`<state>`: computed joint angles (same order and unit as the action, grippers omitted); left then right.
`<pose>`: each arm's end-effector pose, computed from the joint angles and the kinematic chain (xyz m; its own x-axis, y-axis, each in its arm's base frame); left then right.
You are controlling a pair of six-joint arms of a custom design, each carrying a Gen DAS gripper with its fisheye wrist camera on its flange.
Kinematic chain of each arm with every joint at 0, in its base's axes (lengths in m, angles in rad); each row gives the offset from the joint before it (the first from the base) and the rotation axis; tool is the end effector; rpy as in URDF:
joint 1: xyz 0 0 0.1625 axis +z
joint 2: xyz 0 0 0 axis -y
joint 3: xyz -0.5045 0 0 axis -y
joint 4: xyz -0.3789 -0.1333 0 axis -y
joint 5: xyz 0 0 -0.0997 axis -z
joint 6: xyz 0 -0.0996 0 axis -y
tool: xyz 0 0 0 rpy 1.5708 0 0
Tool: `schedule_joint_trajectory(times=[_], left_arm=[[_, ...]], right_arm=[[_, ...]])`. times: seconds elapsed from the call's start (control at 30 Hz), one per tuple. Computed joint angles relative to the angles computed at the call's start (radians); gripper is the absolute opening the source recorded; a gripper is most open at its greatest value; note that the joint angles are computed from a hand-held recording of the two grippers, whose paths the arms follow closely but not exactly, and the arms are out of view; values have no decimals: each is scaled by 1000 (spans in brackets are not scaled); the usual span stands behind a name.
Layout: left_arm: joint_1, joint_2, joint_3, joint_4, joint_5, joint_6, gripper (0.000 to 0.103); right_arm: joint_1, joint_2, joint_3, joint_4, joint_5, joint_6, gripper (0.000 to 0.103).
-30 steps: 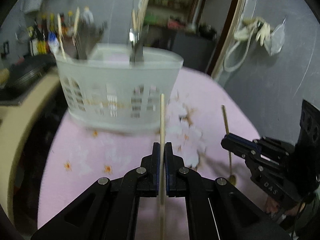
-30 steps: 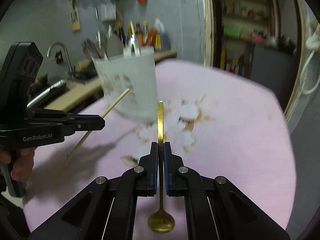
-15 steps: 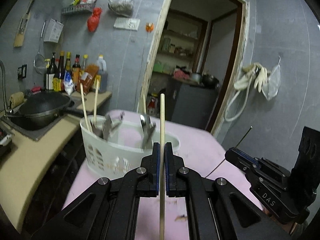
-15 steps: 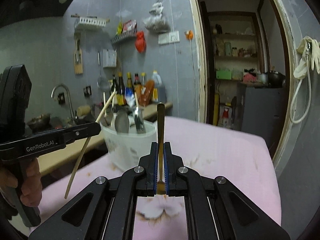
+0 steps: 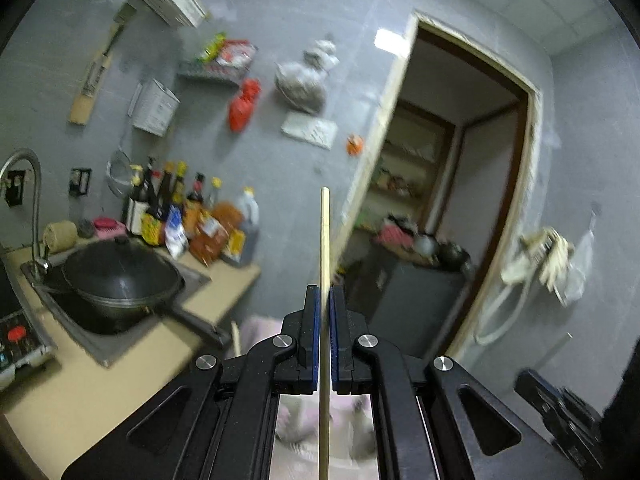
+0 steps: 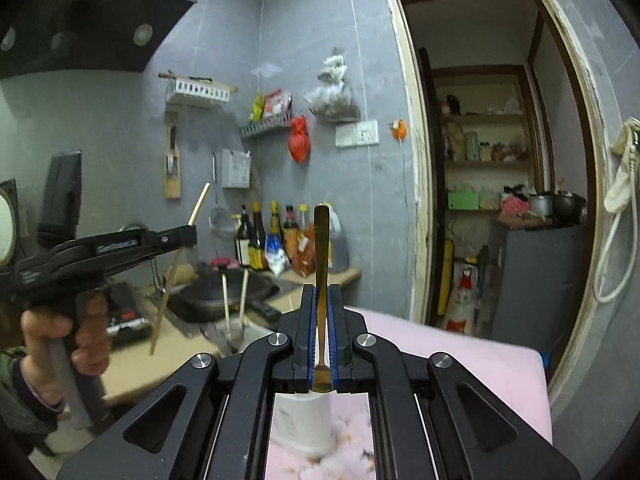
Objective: Organize utensils
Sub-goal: 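Lift the chopstick and gold spoon over the white basket with both tools, then lower both utensils into the basket and open both tools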
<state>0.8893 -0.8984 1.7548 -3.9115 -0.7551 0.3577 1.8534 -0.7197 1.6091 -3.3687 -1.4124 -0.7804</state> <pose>-0.2427 -0.6260 0.3644 -0.9076 -0.0999 -0.4077 0.3973 0.1089 -0.9112 0.3542 -0.6853 0.2189 -0.5286 -0.6960 0.4859 -0.7646 0.1419 -0.6286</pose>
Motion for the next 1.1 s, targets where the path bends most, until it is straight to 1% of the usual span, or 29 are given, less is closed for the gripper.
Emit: schedule_joint_trajectory(times=[0.2,0.37,0.43,0.63,0.7,0.9,1.0,1.03,1.07,1.1], left_arm=[[76,31,-91,-71,-84,48,2],[121,71,-138,-127,-117,64,2],[134,81,-138,-146,-137,49,2],[150,104,-123,-167,-132,57,2],[152,108,-118,-167,-119,61,2],[149,90,-53,-142,-119,65,3],[142,74,-16,-99,-113,53,6],[139,66,-1,-81,-113,43,10],[136,59,10,-67,-111,34,13],[131,52,25,-54,-111,24,21]], right_arm=[[16,47,-59,31,4,-2,3],[14,84,-91,36,-9,1,3],[13,95,-102,42,-21,2,3],[8,118,-127,89,-62,2,3],[4,121,-131,113,-74,5,3],[-1,120,-134,171,-94,26,5],[-4,117,-128,173,-92,26,10],[-3,116,-128,174,-91,28,12],[-5,112,-121,170,-85,32,17],[-6,107,-113,164,-78,35,20]])
